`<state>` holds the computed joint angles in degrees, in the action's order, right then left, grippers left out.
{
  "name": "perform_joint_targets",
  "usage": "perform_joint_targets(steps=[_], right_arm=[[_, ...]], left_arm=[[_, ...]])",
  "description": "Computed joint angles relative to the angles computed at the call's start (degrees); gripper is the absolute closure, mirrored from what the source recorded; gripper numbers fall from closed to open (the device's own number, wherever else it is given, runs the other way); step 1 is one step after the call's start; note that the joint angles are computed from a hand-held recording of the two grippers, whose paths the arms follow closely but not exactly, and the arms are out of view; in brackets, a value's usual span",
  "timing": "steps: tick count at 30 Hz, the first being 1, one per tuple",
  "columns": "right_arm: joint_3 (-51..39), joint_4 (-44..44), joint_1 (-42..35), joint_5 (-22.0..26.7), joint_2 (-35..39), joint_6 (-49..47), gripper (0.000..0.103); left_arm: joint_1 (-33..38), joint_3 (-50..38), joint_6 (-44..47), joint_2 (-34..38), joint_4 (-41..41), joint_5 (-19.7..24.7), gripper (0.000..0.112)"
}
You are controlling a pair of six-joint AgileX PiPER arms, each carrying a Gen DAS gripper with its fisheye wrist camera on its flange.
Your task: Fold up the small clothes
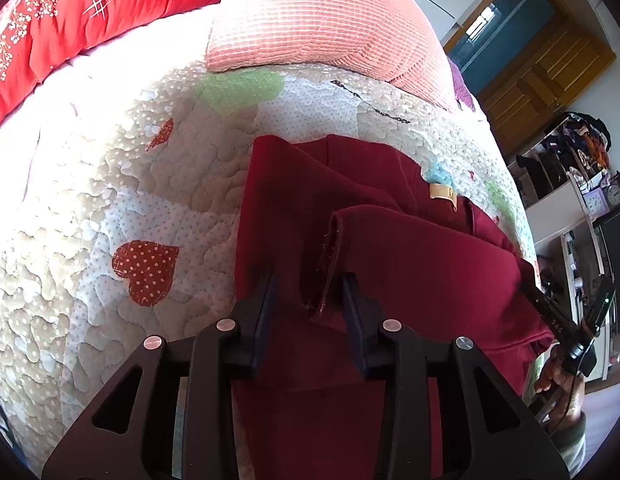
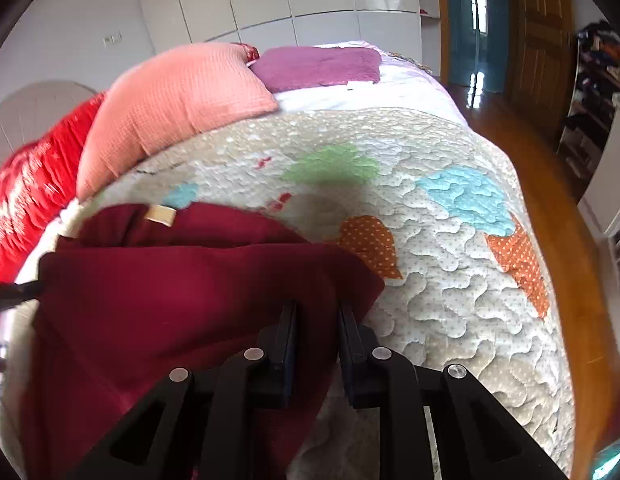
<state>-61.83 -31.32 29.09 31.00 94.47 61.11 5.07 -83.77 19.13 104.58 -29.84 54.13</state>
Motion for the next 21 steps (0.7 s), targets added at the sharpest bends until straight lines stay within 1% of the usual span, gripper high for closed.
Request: perform_joint_targets(steps=[1,2,3,4,6,7,9,11,13,15,16,17,18,21], right_arm=[[0.48,1.07,-0.99,-1.24,-0.59,-0.33,0.086],[1.11,4.44,-2.21,-2.34,-1.98,-2.94,0.085],[2.7,8.9,-3.31,-4.04,-4.54,-6.01,0.085],[4.84,12.3,-3.8,-5.95,-7.51,-7.91,0.083],[8.88,17.01,-3.27,-7.49,-13.8,-12.24,0.081],[10.15,16.88,-1.88,-6.88,-16.32,-12.9,0.081],[10.6,10.47,3.09,-3.77,-18.81,-8.86,0.081],[9.13,4.07,8.11,0.12,-17.44,-4.76,0.081],[7.99,-1.53,12.57,4.27,-14.32,-0.81,0.081],[7.24,-1.38,14.8,9.05,-10.53,-2.23,0.085],[8.31,-2.53,14.98,9.76,-9.33,-1.46,0.085],[10.81,-5.05,15.26,8.17,-10.41,1.33,0.085],[12.44,-5.61,14.87,6.79,-11.86,2.89,0.085],[13.46,-1.72,12.73,5.51,-15.48,2.28,0.085]], left_arm=[[-0.04,0.41,-0.08,-0.17,0.06,-0.29,0.08],[-0.03,0.98,-0.02,-0.56,-0.08,-0.51,0.08],[0.12,1.62,0.43,-1.09,-0.49,-0.46,0.08],[0.38,2.27,1.21,-1.7,-1.15,-0.2,0.08],[0.96,3.82,3.09,-3.13,-2.22,0.01,0.08],[1.09,4.38,3.52,-3.64,-2.23,-0.07,0.08],[1.18,5.22,3.34,-4.29,-2.04,-0.41,0.08],[1.22,6.05,2.65,-4.65,-2.36,-0.93,0.08],[1.17,7.11,1.83,-5.2,-2.81,-1.13,0.08],[1.15,8.56,2.37,-6.41,-3.04,-0.95,0.08],[1.05,9.53,2.93,-7.47,-2.65,-1.18,0.08],[1.04,10.24,3.53,-8.32,-2.22,-1.36,0.08],[1.21,10.79,4.13,-8.95,-1.98,-1.27,0.08],[2.34,11.93,5.12,-10.05,-2.38,-0.56,0.08]])
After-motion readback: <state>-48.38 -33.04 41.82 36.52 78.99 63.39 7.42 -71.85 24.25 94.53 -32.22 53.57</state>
